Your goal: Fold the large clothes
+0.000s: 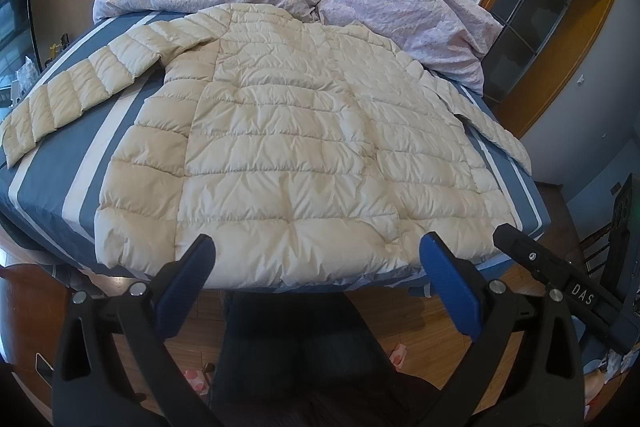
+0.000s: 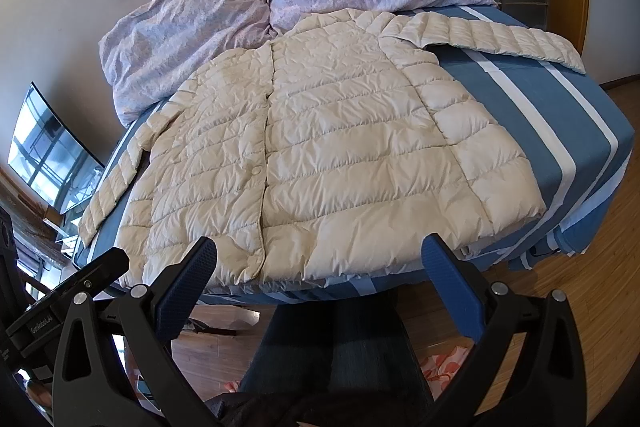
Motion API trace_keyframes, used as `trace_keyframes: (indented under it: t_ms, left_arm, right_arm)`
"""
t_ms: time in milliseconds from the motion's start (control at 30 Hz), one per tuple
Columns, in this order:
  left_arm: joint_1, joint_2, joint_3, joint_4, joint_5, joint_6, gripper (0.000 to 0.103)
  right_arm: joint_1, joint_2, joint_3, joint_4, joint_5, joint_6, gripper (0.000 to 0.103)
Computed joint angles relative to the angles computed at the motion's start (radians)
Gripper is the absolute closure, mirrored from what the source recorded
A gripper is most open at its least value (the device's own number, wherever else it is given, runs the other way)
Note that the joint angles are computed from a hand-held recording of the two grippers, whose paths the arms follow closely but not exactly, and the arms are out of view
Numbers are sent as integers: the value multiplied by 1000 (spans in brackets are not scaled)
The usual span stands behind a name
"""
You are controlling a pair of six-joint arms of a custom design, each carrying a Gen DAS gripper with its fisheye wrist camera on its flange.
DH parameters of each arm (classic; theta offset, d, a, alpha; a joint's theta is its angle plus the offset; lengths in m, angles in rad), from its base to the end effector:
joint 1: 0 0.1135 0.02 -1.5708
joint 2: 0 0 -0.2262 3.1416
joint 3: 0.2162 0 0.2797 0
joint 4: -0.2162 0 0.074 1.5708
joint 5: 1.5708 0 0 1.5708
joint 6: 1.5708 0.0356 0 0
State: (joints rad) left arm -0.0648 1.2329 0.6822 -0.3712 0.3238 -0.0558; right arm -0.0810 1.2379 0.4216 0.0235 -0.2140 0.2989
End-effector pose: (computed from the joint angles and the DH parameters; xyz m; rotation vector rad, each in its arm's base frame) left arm 0.2730 -0.0291 0.1492 0.1472 2.4765 -0.4541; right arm 0.2530 -0.0130 0.0918 0.3446 2.3441 0.3582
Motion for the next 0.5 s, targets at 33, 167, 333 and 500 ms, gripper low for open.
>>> trace_keyframes:
  t_ms: [33,167,333,500]
  left_arm:
    - [0,-4,-1,-3,-1,0,2]
    - [-2,9,13,-8,-5,2,2]
    - [-4,107,83,17,-9,6,2]
    - [-20,210,153,50,-50,5,2]
  right_arm:
    - [1,15,10,3,1,1,1]
    - [7,64,49,5,7,8,1]
    - [-8,136,105,7,0,1,1]
    - [-23,221,169,15,6,7,1]
